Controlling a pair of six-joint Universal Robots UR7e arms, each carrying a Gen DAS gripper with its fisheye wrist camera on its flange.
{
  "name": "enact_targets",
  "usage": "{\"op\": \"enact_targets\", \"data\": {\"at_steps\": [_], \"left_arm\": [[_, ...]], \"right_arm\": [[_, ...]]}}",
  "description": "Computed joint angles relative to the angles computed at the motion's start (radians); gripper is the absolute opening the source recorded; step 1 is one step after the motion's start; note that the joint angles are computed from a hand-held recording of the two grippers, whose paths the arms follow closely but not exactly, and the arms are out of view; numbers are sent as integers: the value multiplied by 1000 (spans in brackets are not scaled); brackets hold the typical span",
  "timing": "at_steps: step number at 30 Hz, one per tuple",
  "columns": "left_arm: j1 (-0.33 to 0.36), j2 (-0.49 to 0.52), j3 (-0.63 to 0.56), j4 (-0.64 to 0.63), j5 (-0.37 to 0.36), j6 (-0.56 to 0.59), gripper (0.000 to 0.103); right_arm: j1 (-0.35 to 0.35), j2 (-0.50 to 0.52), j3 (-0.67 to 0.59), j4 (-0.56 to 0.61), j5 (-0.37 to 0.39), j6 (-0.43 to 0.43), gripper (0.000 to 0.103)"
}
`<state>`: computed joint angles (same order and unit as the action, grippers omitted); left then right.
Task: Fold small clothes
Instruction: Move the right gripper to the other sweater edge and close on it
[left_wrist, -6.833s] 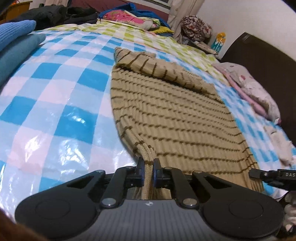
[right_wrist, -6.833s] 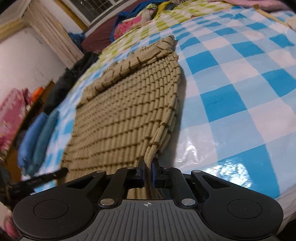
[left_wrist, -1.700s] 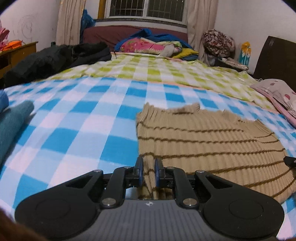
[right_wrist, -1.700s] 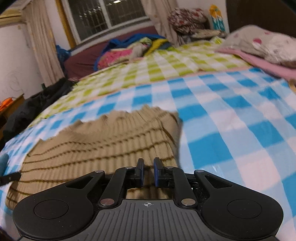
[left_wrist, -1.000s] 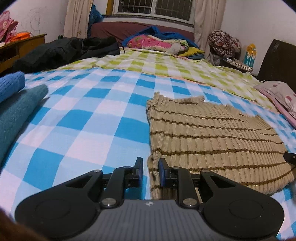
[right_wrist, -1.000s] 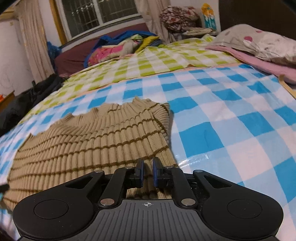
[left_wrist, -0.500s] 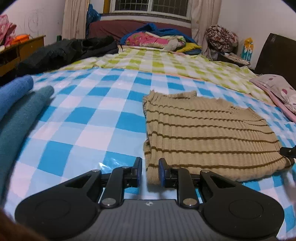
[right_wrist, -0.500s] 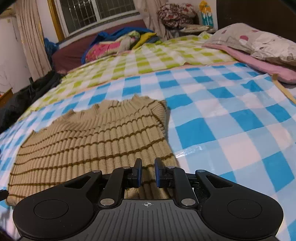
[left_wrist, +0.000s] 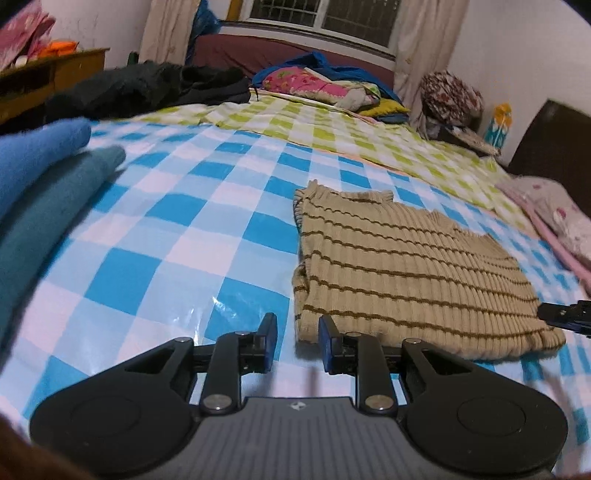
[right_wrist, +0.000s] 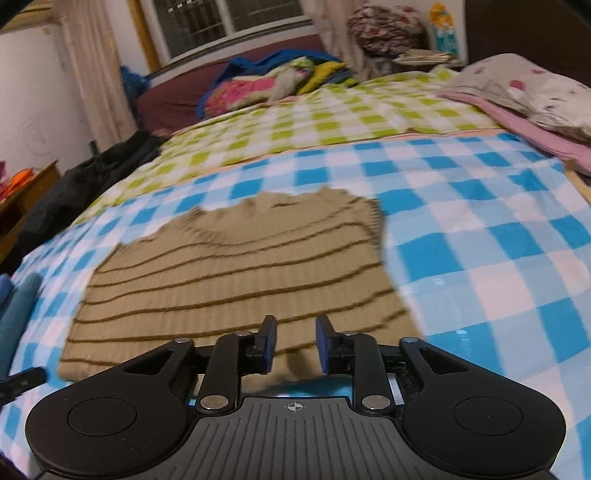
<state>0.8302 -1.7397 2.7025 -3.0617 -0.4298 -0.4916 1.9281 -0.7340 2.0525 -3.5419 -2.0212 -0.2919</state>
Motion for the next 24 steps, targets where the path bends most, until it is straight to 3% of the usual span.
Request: {"op": "enact_targets", "data": {"at_steps": [5,9,11,16,24], "left_arm": [[104,133,3,-354,-130,152,39],[163,220,1,-547,-209,246,42],[181,243,5,-619,-245,288,43],[205,253,27,-707,-312,338,44],[233,195,43,-666,-396,323,44]], "right_arm": [[66,78,-111,112,6,13,30],[123,166,-245,233,6,23,33],[154,219,-325,293,11,19,39],[211,370,-536,428,-3,14,46],[253,562,-793,572,-135,26,49]]}}
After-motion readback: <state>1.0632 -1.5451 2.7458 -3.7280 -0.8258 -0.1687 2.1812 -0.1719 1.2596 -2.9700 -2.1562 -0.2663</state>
